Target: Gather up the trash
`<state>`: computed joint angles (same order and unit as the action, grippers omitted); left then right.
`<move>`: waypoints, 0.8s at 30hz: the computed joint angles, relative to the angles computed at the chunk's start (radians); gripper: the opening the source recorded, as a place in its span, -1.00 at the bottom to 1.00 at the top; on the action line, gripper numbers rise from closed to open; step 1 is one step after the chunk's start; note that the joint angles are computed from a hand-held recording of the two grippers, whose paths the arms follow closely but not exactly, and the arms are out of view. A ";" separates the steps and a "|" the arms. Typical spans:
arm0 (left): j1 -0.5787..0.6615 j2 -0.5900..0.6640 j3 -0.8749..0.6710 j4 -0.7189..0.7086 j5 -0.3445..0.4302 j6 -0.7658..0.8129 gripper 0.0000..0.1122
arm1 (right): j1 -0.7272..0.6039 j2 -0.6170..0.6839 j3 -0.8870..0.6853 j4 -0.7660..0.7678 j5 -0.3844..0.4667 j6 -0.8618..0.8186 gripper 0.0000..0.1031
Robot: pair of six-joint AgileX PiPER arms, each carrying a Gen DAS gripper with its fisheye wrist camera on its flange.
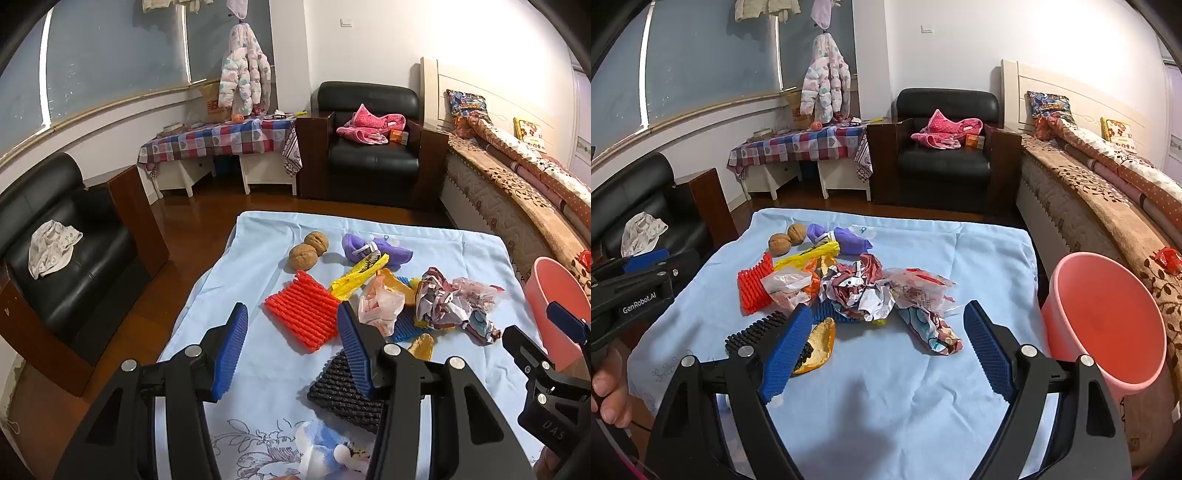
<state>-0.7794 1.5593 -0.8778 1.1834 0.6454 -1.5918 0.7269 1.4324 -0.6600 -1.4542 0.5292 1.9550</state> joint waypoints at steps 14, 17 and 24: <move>0.002 0.006 0.001 -0.004 -0.003 0.000 -0.11 | -0.004 -0.011 0.005 -0.001 -0.004 -0.001 0.64; -0.002 0.029 -0.007 0.012 -0.006 -0.025 -0.10 | -0.004 -0.011 0.005 -0.002 -0.003 0.001 0.64; 0.002 0.051 0.002 0.045 -0.021 -0.066 -0.10 | -0.005 -0.016 0.007 0.000 -0.004 -0.004 0.64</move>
